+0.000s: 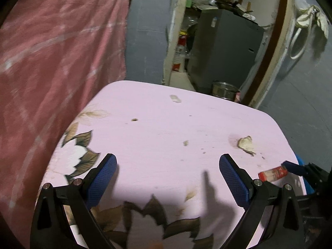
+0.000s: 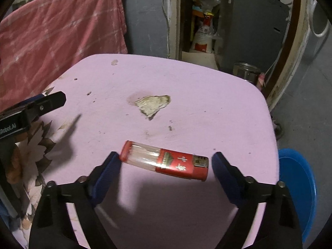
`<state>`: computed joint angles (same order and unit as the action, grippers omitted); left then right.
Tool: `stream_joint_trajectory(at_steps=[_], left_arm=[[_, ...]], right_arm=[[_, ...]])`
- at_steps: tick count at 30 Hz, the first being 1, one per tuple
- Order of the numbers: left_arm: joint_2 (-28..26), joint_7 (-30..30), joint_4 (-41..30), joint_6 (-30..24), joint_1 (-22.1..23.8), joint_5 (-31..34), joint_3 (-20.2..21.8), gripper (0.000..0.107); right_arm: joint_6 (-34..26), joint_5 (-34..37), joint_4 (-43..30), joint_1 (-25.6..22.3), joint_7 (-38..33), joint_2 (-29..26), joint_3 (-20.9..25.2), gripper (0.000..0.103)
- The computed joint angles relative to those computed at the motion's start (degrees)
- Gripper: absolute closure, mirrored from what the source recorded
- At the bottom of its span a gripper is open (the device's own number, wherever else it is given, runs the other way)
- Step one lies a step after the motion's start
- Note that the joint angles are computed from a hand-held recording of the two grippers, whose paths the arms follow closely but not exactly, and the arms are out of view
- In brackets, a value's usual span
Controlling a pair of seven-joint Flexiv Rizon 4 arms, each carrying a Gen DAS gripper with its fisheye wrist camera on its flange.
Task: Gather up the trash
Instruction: 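Grasp the red tube with the right gripper while the left gripper grasps the paper scrap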
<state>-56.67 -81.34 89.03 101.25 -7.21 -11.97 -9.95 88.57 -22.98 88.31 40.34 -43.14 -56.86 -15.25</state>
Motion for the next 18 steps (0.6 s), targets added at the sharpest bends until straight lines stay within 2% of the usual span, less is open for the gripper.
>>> stream_joint_trajectory(at_steps=[4, 10, 13, 18], left_arm=[[-0.7, 1.4, -1.9, -2.0, -0.2, 0.7, -1.0, 0.011], [-2.4, 4.6, -5.4, -5.8, 0.3, 1.1, -4.2, 0.011], [-3.3, 6.7, -7.5, -8.0, -0.1, 1.0, -5.0, 0.011], [-4.7, 9.9, -11.1, -12.4, -1.6, 0.0, -5.2, 0.022]], right_arm=[[0.4, 0.4, 0.8, 0.7, 0.6, 0.1, -1.8, 0.018], [4.1, 2.8, 3.6, 0.3, 0.9, 0.7, -3.2, 0.018], [6.2, 4.7, 5.4, 1.6, 0.7, 0.9, -5.6, 0.018], [9.3, 8.3, 7.0, 2.9, -1.1, 0.8, -7.8, 0.018]])
